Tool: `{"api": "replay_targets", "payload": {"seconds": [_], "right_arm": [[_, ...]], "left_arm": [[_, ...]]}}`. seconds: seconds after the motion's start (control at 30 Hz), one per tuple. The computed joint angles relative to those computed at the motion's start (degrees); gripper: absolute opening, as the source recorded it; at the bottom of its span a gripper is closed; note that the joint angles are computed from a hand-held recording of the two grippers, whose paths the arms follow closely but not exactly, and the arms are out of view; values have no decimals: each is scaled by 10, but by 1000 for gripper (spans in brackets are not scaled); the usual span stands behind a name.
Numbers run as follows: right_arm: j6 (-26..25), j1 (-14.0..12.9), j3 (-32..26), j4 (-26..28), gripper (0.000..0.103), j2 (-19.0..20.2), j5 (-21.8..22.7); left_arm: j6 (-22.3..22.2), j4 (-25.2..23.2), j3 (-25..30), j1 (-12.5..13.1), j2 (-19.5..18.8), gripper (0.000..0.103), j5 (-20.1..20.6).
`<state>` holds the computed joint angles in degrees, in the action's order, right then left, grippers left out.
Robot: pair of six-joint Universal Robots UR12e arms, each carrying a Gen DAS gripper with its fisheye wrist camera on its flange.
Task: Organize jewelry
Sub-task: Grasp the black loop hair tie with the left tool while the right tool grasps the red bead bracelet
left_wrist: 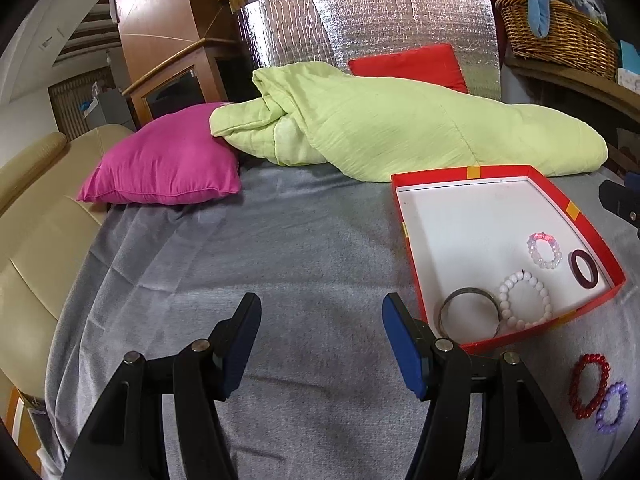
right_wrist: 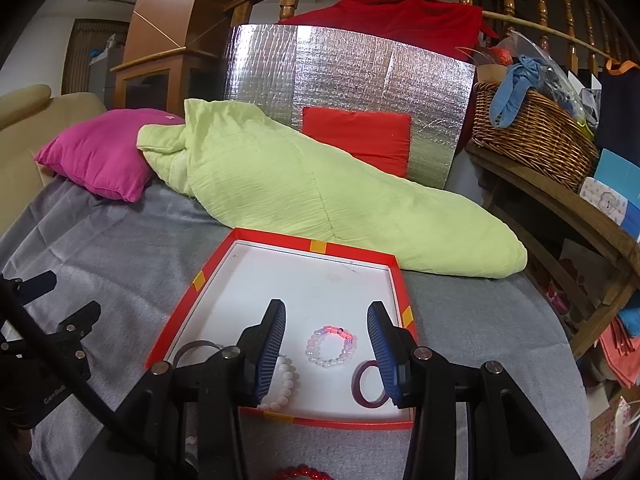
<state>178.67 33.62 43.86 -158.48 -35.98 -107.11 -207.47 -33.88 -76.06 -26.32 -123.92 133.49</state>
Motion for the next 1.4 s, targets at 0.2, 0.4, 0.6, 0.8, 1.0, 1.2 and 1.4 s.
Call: {"api": "replay_targets", "payload": {"seconds": [0.2,0.4,0.6,0.8,1.0,1.2,1.4], "right_arm": [[-1,2,4,-2,47,-2,3],[-1,3,7,-3,47,-3,2],[-3,5,10,-4,47,-5,0],[6,1,28,-4,47,-16,19],[56,-37,81,42,53,-54,157],[63,-71,117,148,53,-76,274],[36,-76,113,212,52,-72,289]], "left_arm": [[10,4,-9,-2,5,64,7],[16,7,-14,-5,8,64,10],[17,8,-15,-5,9,64,11],[27,9,-21,-8,13,64,-8],[41,-2,-33,-4,24,64,-101],[61,-23,-32,-3,23,64,-165],[84,-47,-22,-1,18,64,-235]]}}
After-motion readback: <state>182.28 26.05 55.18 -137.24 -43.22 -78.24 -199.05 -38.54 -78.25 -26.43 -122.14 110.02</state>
